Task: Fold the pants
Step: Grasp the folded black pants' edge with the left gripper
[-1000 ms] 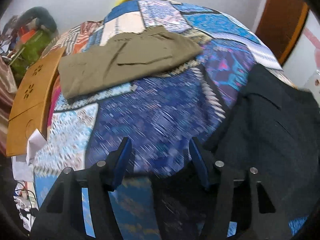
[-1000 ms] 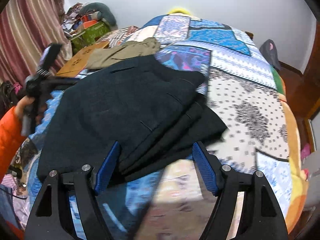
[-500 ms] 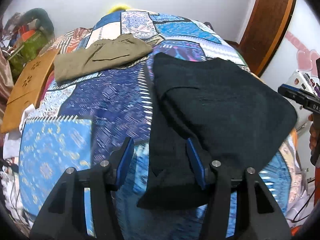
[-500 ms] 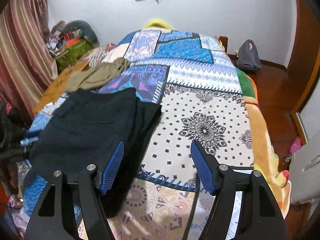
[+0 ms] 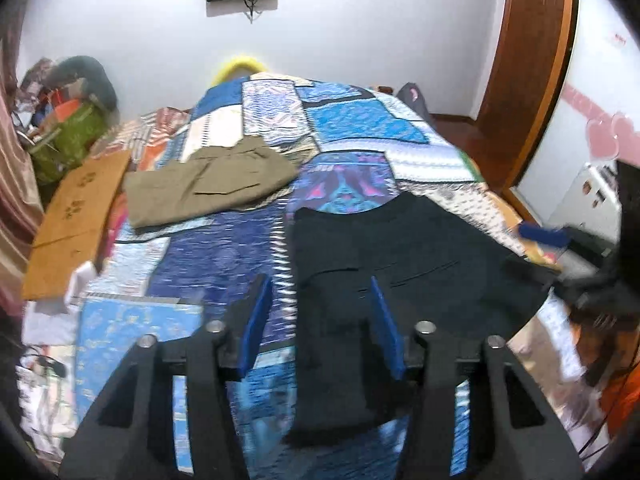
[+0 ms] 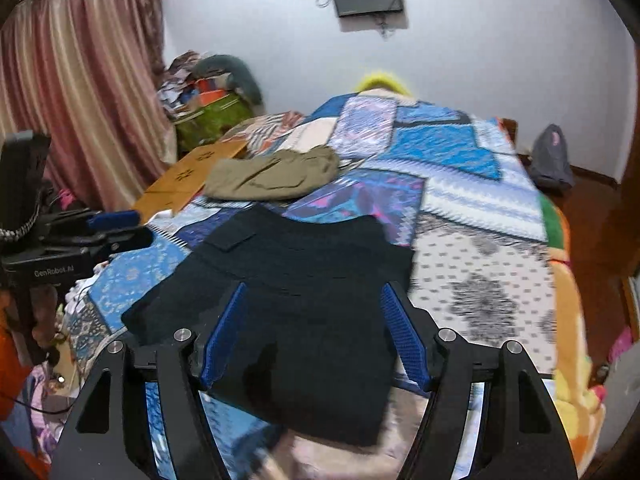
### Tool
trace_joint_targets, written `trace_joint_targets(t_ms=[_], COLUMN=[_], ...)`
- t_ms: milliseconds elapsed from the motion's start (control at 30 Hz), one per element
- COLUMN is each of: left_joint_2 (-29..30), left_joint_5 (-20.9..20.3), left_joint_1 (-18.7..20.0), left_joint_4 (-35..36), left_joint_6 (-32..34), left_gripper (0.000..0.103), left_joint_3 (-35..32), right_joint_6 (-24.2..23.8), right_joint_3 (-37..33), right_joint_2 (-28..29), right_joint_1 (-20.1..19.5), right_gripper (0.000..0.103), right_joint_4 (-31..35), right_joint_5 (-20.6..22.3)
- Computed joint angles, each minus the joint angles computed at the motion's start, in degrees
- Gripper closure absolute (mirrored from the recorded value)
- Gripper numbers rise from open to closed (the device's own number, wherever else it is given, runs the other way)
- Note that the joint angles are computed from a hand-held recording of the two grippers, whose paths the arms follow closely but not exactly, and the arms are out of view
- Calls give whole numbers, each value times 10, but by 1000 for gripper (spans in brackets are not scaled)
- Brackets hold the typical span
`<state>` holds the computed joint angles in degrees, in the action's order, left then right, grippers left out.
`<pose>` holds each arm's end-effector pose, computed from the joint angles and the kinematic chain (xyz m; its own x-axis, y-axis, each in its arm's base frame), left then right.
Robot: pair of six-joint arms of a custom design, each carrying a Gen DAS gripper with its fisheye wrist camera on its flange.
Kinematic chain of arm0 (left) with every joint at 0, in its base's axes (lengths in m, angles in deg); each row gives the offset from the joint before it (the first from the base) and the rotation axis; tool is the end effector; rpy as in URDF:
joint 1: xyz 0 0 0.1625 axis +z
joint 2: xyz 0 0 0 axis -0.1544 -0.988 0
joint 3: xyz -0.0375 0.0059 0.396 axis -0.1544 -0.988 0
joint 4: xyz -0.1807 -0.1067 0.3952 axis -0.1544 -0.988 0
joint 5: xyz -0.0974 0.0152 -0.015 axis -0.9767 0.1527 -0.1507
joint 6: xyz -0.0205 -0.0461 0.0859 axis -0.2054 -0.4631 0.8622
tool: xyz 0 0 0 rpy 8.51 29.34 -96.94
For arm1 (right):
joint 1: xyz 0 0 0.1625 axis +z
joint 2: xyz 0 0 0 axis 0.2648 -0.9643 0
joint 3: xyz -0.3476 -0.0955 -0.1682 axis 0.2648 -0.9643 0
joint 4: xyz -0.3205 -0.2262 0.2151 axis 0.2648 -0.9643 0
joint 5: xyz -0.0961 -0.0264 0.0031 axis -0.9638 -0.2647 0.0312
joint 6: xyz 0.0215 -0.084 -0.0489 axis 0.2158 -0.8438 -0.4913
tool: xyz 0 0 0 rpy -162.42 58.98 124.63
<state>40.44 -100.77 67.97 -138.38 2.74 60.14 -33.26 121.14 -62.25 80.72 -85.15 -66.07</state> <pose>-0.2121 -0.7621 0.2000 -0.7422 0.0135 -0.6701 0.4512 0.7493 -0.4847 0.2105 -0.8083 0.1579 -0.6830 -0.6268 0.3751 -0.7290 0.6172 -0.2961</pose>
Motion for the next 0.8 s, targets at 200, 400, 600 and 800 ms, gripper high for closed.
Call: trace_joint_targets(t_ms=[200, 400, 600, 800], left_joint_2=[49, 53, 39, 20], left_joint_5=[-44, -48, -34, -18], left_joint_1=[15, 28, 22, 19], left_joint_4=[66, 67, 40, 31], left_joint_6=[-27, -24, 3, 10], left_gripper=[85, 88, 88, 85], left_joint_3=[-44, -33, 0, 21], right_joint_6=[0, -33, -61, -51], right_joint_3=[-34, -33, 4, 24], right_joint_2=[33, 36, 14, -6], right_joint_1=[1, -2, 0, 0], right_gripper=[58, 61, 61, 61], right_joint_4=[63, 74, 44, 28], right_joint_5=[-17, -48, -68, -78])
